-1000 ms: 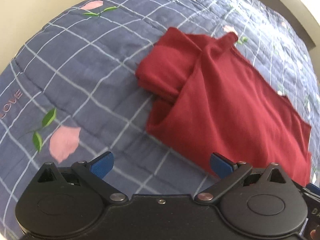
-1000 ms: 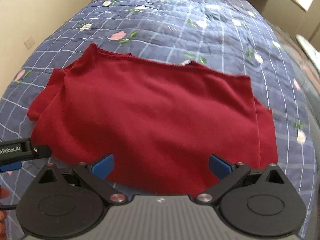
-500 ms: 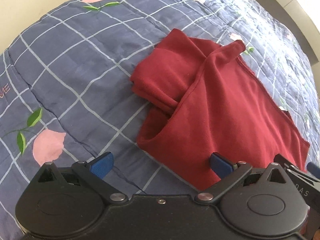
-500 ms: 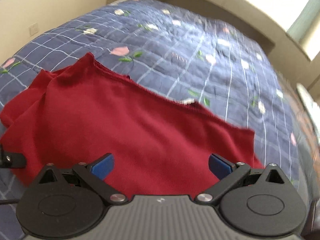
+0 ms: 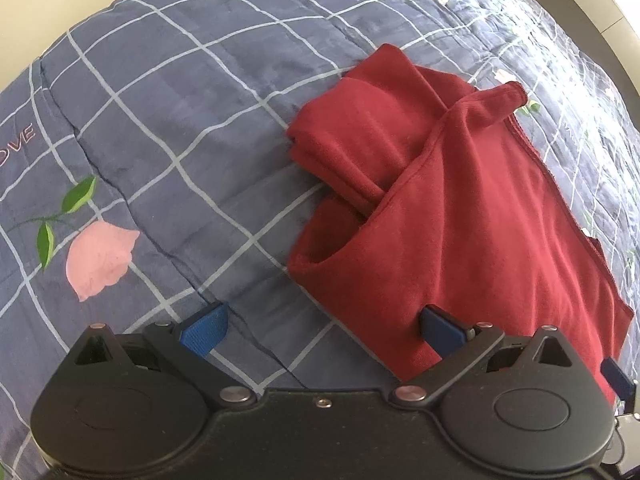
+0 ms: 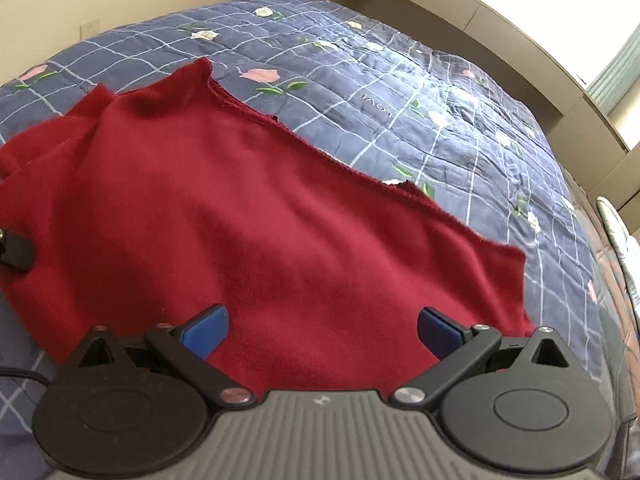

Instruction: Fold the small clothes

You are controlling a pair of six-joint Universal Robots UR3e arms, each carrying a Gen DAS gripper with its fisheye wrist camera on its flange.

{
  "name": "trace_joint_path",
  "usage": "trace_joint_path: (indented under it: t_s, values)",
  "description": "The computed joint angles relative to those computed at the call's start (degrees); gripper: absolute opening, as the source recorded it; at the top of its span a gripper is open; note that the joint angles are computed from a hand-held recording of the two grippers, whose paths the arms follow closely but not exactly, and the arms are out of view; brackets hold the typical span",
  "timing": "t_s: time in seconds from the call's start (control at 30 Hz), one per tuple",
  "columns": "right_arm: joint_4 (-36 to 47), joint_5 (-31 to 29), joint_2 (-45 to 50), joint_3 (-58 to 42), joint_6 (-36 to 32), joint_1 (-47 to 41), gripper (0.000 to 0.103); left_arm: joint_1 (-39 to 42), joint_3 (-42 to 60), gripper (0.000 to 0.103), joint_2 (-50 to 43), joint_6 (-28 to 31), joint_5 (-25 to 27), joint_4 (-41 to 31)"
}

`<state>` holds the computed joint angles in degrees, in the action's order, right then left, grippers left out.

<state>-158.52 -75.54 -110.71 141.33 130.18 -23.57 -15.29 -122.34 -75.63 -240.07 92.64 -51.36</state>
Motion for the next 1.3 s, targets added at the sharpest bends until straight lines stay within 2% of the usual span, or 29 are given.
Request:
trace_joint_path:
  t_s: [0.23,0.43,0.57,0.7,0.77,0.87,1.0,1.1,1.17,1.23,1.3]
  values:
    - [-5.39,7.14,-4.27,7.95,-4.34,-6.27,0.103,-0.64,1.0,0.102,-0.85,-0.38,0.91,-0.53]
    - [-0.26,9.05,-4.63,6.42,-1.51,-8.54,0.103,-1.13,0.65,0.102,-0.91,-0.97,1.41,0.13]
    - [5.97,10.58,-4.74,3.88,-1.78,-10.36,0.103,-1.83,-4.72,0.102,0.27,-2.14,2.35,7.82]
    - [6.81,11.36,-5.19,3.99,-2.81,-11.1,0.103,-3.14,-7.03,0.102,1.47,-4.25,3.99,11.81]
    - [6.8,11.84,-5.58,4.43,-3.21,-11.55,0.103,-2.4,-10.37,0.102,3.21,-4.84,3.37,17.09]
    - [6.97,12.3,-6.13,4.85,-3.39,-12.03,0.103,-2.42,-12.56,0.093,3.42,-5.91,5.03,22.31]
    - [6.85,12.31,-6.05,4.83,-3.4,-11.94,0.103,0.55,-14.38,0.08,3.06,-3.25,4.09,26.14]
    - [7.13,12.64,-6.1,4.81,-3.78,-12.18,0.103,3.39,-16.36,0.079,3.0,-1.53,2.26,29.43]
    - [7.22,12.96,-6.17,4.93,-4.1,-12.4,0.103,4.13,-16.7,0.073,2.75,-0.71,2.02,30.3]
    - [7.37,13.23,-6.24,5.0,-4.33,-12.62,0.103,5.28,-17.13,0.047,3.3,0.92,0.71,30.79]
    - [7.42,13.37,-6.31,5.06,-4.4,-12.74,0.103,5.94,-16.38,0.045,3.2,1.25,-0.2,29.81]
